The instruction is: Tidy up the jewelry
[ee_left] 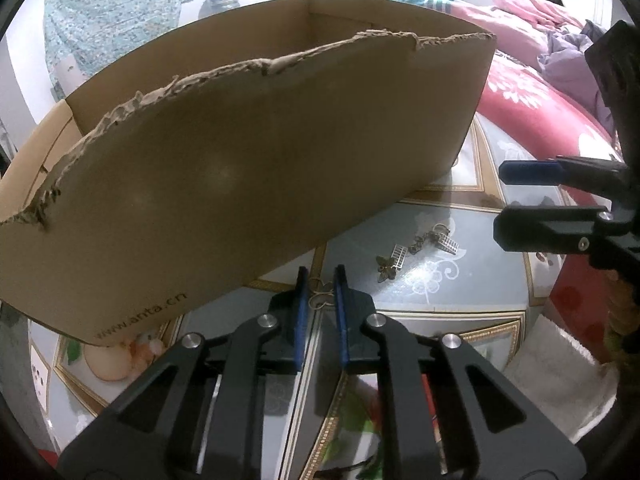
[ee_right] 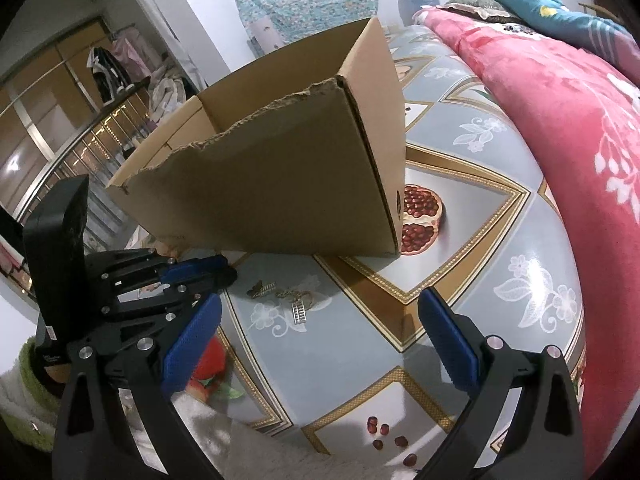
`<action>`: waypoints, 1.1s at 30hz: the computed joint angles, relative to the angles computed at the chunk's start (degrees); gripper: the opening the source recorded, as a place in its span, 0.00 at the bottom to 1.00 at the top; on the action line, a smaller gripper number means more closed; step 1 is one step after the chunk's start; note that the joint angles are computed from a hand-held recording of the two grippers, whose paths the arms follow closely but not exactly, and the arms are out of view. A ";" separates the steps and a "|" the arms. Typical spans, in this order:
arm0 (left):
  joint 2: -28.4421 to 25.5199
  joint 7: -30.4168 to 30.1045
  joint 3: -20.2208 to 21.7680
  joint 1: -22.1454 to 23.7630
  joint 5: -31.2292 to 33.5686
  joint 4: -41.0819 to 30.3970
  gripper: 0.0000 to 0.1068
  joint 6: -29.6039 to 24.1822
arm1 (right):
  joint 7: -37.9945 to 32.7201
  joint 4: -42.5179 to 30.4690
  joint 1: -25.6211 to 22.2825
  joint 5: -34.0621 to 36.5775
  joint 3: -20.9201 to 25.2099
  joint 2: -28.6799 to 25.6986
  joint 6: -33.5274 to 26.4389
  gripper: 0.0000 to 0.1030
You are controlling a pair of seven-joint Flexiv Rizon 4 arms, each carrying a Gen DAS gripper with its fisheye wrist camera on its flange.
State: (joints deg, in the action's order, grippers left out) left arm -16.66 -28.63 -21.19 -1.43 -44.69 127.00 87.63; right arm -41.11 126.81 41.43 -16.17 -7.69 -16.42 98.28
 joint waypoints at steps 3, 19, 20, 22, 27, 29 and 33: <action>0.11 0.17 -0.78 -0.22 -1.00 0.40 0.00 0.93 | 0.12 0.28 1.00 -0.15 -1.02 0.23 0.10 0.94; 5.04 13.85 -5.56 -1.05 -33.18 3.51 0.00 -2.28 | -4.36 -0.91 -0.82 0.74 2.81 0.26 0.78 0.79; 5.39 16.49 -5.35 -1.92 -37.26 3.31 0.00 -1.88 | -5.08 -1.76 -2.61 0.54 5.13 -0.16 0.41 0.75; 5.92 20.18 -4.21 -3.58 -43.09 2.78 0.00 -1.57 | -6.16 -3.17 -5.75 0.35 9.04 -0.92 -0.48 0.68; 6.20 22.93 -0.35 -6.79 -48.07 1.69 0.00 -1.42 | -9.22 -7.98 -13.18 0.87 19.75 -4.55 -3.51 0.55; 6.21 24.37 1.15 -8.25 -49.76 1.29 0.00 -1.21 | -8.23 -8.97 -10.26 0.14 17.44 -5.31 -4.90 0.52; 6.13 26.01 4.12 -10.83 -51.92 0.56 0.00 -1.78 | -6.45 -10.21 -5.63 -1.81 13.19 -6.65 -6.17 0.43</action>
State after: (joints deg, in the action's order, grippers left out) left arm -10.53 -2.62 -17.07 -12.26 -96.61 127.56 85.85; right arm -47.56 116.60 35.80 -17.98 5.50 -23.06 92.11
